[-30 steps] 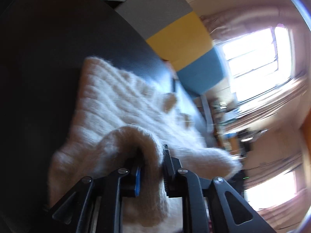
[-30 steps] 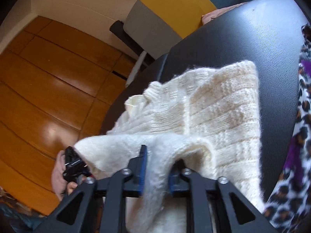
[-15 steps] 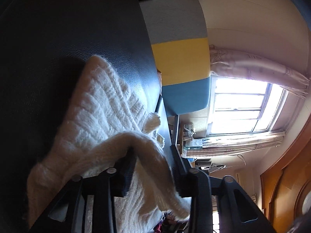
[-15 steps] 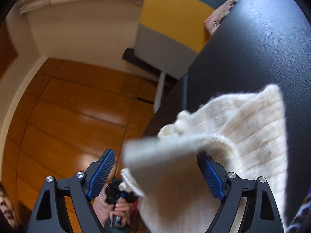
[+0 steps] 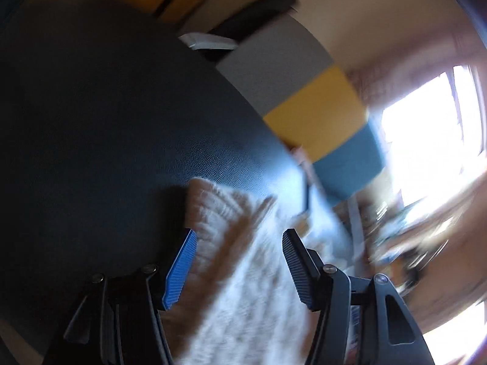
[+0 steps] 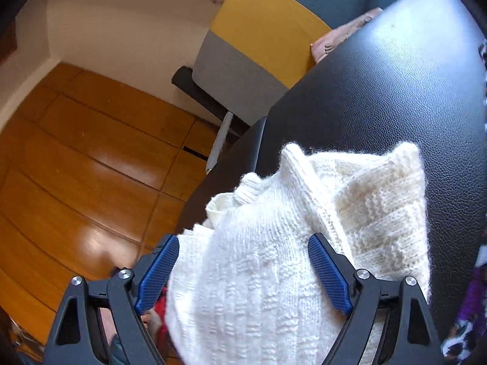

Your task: Fold clothes

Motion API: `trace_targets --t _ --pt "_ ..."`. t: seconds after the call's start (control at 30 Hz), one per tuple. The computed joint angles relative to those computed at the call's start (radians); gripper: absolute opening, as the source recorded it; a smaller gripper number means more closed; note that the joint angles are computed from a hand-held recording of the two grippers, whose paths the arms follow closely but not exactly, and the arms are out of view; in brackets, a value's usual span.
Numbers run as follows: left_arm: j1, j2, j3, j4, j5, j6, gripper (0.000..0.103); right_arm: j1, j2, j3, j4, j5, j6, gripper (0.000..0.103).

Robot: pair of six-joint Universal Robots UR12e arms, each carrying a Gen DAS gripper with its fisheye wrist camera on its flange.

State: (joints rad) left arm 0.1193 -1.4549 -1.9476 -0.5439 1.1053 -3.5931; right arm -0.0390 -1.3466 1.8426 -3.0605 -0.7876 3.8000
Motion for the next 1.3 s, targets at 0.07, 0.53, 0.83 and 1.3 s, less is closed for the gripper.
trace_targets --t 0.07,0.53,0.83,1.3 --pt "-0.046 -0.014 0.041 -0.055 0.091 0.135 0.059 0.008 -0.009 -0.01 0.058 -0.029 -0.055 0.088" --pt "-0.159 -0.15 0.205 -0.257 0.246 0.451 0.058 0.088 -0.008 -0.184 0.404 -0.478 -0.507 0.096" --pt "-0.155 -0.16 0.189 -0.201 0.204 0.405 0.007 0.123 0.037 -0.258 0.566 -0.599 -0.666 0.029" --pt "-0.072 -0.019 0.002 0.01 0.074 0.18 0.006 0.112 -0.073 -0.125 0.352 -0.646 -0.605 0.009"
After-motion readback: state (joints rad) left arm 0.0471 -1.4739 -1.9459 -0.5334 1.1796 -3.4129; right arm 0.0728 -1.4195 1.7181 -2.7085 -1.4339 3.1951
